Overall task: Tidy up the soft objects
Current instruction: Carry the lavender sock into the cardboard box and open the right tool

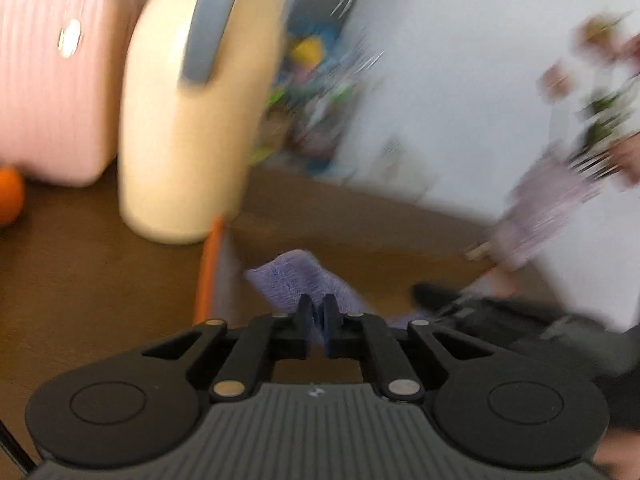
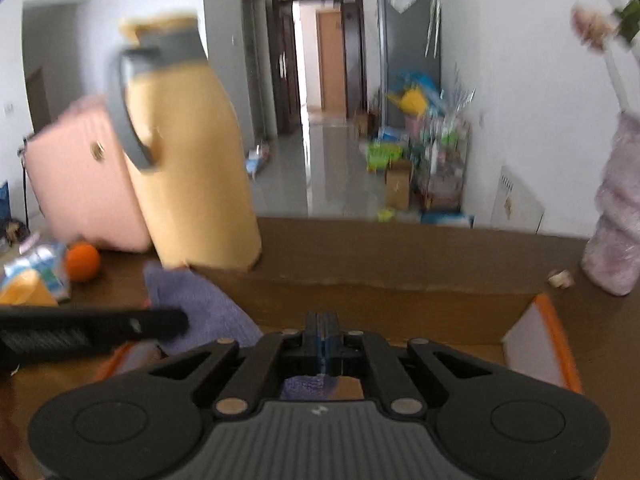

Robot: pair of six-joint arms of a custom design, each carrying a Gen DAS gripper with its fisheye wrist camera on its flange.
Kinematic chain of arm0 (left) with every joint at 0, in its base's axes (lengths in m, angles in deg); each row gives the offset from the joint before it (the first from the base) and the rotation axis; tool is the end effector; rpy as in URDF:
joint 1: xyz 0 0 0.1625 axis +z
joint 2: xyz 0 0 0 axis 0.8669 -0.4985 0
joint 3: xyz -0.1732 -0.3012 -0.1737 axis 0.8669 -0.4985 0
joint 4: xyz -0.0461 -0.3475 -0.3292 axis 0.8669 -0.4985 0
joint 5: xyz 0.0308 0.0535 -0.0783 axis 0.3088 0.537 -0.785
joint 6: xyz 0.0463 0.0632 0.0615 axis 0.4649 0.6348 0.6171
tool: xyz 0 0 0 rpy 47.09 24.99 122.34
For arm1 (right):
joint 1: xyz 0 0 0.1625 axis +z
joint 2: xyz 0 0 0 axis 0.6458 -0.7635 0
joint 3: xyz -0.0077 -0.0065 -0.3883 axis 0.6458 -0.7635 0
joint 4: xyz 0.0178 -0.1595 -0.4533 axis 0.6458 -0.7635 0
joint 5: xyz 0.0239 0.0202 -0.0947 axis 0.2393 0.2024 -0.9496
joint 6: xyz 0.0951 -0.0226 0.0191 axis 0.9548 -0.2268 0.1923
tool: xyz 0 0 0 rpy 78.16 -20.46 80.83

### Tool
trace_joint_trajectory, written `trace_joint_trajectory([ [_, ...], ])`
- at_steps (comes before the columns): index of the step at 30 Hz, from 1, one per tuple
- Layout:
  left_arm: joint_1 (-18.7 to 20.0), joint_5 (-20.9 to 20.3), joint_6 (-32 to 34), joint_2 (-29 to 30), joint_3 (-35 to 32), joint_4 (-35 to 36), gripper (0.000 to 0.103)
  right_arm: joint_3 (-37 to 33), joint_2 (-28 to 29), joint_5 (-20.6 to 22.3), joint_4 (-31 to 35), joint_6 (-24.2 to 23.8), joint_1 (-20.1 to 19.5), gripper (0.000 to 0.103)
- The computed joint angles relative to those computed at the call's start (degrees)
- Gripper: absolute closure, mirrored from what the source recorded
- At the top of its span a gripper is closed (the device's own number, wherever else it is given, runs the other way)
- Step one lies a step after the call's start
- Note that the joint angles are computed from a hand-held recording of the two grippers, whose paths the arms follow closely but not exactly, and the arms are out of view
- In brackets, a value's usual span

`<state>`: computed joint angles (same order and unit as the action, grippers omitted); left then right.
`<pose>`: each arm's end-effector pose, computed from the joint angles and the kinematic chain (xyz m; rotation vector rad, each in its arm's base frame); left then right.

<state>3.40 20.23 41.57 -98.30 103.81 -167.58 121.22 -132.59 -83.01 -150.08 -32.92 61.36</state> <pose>-0.0863 -0.5668 0.1531 0.5565 2.6266 -0.9104 0.1979 -0.5559 0.0345 0.4528 -2.2741 1.0568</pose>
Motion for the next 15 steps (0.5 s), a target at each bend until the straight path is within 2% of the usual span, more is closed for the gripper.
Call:
trace_joint_trajectory([
  [1,0.2,3.3,-0.6,2.0,-1.3,1.3,0.095,-1.2,0.6,0.2,2.4,1.2,-0.8,0.101],
  [2,0.2,6.3,-0.3,3.8,-2.1,1.5,0.094,-1.8,1.0,0.3,3.5,2.1,-1.2,0.096],
  [3,0.1,8.2,0.8,5.0,-2.3,1.2,0.087,-2.1,0.9,1.0,5.5,3.2,-1.8,0.091],
  [4,-0.3,8.8,3.3,5.3,-1.6,-1.2,0.071,-2.0,0.5,2.0,6.9,4.6,-2.3,0.089],
  [6,-0.9,7.9,3.5,4.3,-1.0,-0.7,0.056,-1.2,-0.7,4.1,8.0,7.2,-3.2,0.085],
  [8,-1.6,7.8,4.1,3.5,-0.4,-2.3,0.055,0.0,-1.7,4.4,6.8,7.5,-2.9,0.081],
  [11,-3.3,10.1,5.0,1.2,1.3,-3.5,0.049,3.1,-5.2,4.0,5.1,7.0,-1.5,0.07],
  [12,-3.6,10.2,4.7,-0.4,2.2,-3.0,0.042,4.3,-6.7,4.0,5.0,6.6,-1.1,0.064],
  [13,-4.3,10.9,4.5,-2.0,3.3,-3.2,0.034,6.0,-8.5,3.8,4.4,6.4,-0.5,0.053],
  [15,-5.4,12.2,4.7,-5.7,7.0,-4.9,0.031,10.1,-12.2,3.1,3.6,5.9,0.9,0.038],
])
